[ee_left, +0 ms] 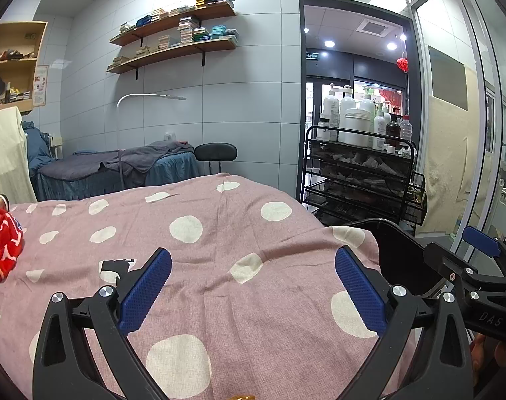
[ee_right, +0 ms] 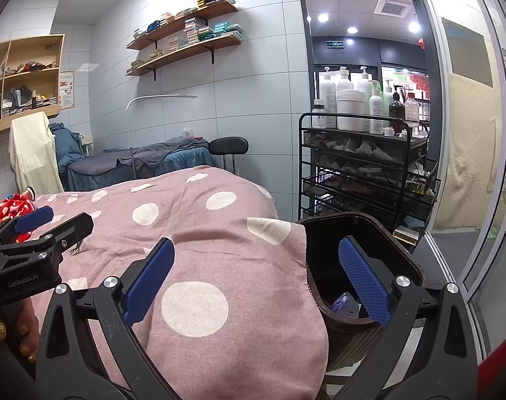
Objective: Collect trash
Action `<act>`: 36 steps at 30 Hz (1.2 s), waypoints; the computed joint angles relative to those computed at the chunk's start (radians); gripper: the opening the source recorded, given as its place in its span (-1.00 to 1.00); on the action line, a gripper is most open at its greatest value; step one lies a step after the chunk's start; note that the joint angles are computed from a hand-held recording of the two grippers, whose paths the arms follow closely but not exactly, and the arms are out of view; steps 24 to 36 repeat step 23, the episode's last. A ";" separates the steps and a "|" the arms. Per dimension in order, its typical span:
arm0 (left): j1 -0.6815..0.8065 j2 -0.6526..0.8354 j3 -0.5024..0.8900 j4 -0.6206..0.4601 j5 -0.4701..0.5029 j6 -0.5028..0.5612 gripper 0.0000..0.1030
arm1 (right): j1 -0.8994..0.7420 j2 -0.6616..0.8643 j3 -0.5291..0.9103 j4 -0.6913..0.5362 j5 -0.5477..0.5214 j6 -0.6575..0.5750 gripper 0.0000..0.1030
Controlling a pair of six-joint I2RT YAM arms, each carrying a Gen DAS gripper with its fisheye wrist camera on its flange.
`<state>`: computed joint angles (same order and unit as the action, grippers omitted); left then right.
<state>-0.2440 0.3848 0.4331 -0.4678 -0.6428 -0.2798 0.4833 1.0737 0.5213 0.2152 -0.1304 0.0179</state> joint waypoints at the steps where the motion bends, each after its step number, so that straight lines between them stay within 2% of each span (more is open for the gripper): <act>1: -0.001 0.001 0.001 0.001 -0.001 0.000 0.90 | 0.000 0.000 0.000 0.000 0.000 0.000 0.90; 36: 0.022 0.008 0.006 0.004 0.030 0.010 0.90 | 0.007 0.003 0.001 0.003 0.005 0.001 0.90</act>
